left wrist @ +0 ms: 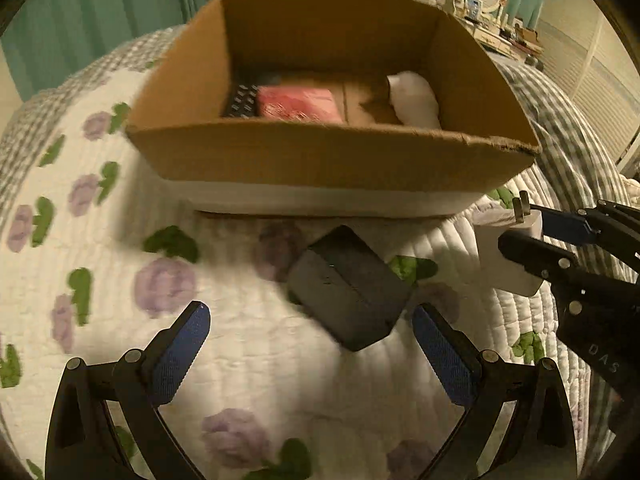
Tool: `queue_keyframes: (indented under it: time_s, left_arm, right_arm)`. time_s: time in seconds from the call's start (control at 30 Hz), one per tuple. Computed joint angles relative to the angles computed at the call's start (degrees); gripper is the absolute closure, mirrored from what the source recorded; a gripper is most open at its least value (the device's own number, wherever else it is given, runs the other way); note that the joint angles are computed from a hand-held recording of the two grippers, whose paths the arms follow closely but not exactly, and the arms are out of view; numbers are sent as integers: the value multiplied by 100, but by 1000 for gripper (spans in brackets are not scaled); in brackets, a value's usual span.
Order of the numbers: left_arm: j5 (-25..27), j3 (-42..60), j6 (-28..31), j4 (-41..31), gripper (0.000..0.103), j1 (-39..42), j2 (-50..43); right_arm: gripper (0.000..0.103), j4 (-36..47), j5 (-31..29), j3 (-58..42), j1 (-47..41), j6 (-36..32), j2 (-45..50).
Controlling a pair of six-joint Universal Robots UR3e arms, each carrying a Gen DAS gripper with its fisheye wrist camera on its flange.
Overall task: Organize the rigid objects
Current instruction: 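Grasp the black case with left tool while right tool grasps white charger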
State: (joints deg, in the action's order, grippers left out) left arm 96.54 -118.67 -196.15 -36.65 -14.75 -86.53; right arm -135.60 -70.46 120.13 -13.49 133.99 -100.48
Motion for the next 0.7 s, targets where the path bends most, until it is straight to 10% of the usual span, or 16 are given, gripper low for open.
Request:
queue_keyframes:
  time_s: [0.33,0.7]
  left_arm:
    - [511,901,-303,57,0,-473,-1350]
    - [313,841,-278,23,24,-469,-1235]
  right_arm:
    - [75,-361,72,-70,-55,131,606]
    - [76,-304,250,-28,-204,184,609]
